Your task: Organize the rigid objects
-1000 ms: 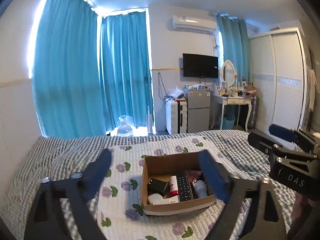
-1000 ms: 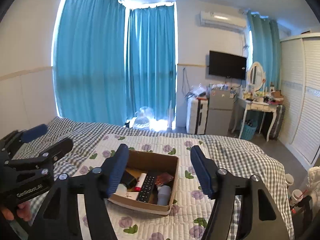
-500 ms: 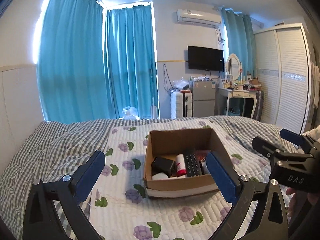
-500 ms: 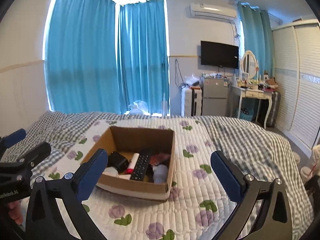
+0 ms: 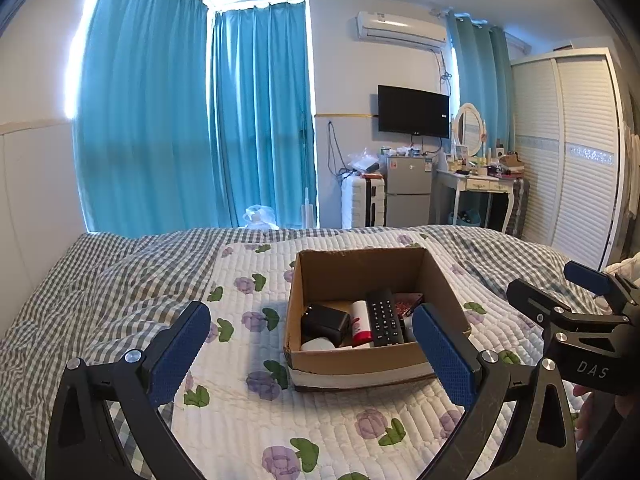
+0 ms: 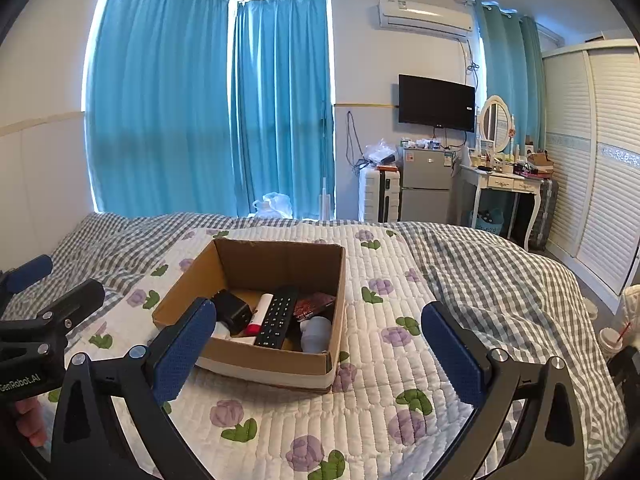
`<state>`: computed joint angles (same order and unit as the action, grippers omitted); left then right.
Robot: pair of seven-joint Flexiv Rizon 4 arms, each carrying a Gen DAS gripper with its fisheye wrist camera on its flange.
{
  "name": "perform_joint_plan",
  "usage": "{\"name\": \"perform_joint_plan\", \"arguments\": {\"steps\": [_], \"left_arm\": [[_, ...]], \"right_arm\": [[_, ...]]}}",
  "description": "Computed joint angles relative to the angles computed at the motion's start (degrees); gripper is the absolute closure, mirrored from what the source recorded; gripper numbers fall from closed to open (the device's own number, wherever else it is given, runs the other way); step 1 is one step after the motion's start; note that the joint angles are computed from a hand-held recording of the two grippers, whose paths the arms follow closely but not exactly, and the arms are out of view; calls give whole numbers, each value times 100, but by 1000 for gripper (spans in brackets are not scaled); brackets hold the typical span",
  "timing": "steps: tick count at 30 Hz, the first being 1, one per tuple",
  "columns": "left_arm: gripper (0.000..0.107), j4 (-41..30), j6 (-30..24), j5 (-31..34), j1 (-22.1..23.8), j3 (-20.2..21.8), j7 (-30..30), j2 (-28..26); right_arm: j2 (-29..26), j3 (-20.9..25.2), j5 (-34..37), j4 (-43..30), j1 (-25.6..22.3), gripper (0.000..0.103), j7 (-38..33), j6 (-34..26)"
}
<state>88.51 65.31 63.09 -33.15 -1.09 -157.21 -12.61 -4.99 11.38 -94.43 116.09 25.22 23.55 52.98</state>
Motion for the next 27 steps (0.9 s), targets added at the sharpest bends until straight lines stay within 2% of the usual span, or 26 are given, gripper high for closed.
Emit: {"name": "perform_joint_plan", "arguments": {"steps": [27], "left_arm": [[4,49,45,-282,48,35,155,-22]], "right_arm": [[-76,-18,237,-31,46,0,-207,-8]]}}
